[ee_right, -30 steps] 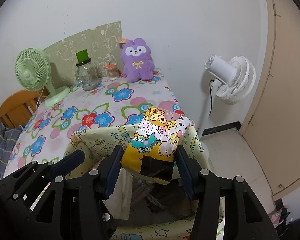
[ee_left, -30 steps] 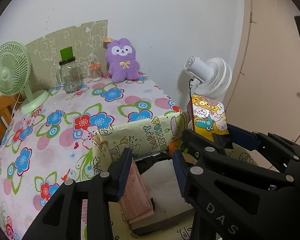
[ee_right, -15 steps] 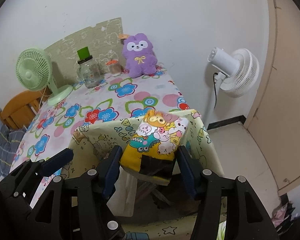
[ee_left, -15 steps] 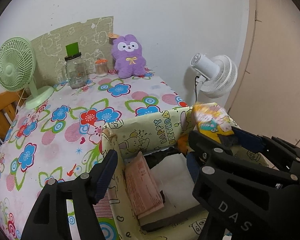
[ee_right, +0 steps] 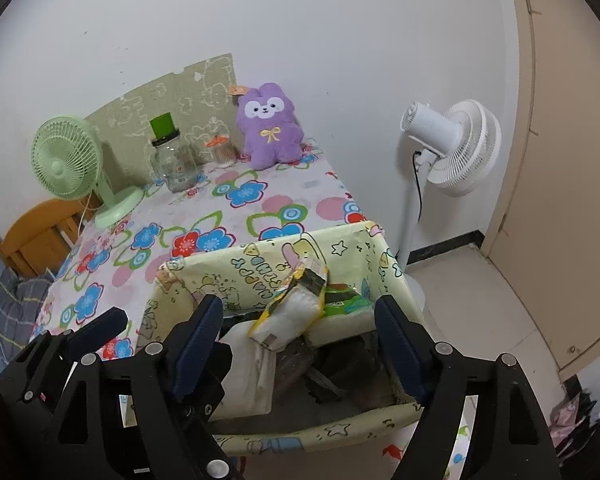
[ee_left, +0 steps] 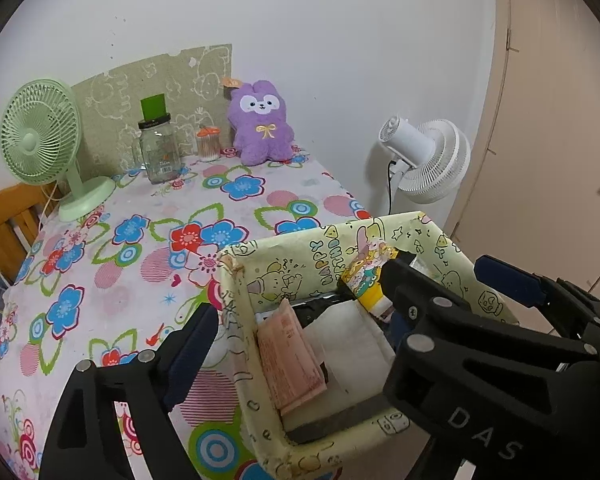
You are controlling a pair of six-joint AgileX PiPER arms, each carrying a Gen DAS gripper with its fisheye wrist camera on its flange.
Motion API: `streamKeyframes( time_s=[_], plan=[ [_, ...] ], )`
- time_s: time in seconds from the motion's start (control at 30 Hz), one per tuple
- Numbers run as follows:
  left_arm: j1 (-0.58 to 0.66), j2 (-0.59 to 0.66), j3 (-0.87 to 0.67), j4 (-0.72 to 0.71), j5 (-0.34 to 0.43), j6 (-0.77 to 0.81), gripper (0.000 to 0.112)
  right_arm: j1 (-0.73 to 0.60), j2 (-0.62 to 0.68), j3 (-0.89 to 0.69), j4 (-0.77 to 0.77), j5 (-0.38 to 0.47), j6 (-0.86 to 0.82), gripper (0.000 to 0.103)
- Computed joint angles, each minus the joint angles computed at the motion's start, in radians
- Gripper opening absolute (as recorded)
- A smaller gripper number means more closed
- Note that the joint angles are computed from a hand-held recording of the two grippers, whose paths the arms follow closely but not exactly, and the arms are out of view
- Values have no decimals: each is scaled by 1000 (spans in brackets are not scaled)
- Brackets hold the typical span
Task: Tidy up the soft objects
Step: 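Open the left gripper releasing the pink packet while the right drops the figurine box into the box, then withdraw both grippers from the gift box back over the table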
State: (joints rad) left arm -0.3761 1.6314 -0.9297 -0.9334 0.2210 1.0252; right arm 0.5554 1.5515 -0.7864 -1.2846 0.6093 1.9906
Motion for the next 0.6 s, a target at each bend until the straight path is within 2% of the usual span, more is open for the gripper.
streamKeyframes(
  time_s=[0.3, 0.4, 0.6],
  plan=[
    [62, -90, 73, -161, 3, 170, 100, 116, -24, -13, 3, 115, 39, 90],
    [97, -131, 103, -248, 15, 271, 102, 161, -26, -27, 8, 162, 46, 93],
    [172, -199, 145, -329, 56, 376, 103, 252, -15, -70, 10, 248, 55, 96]
  ],
)
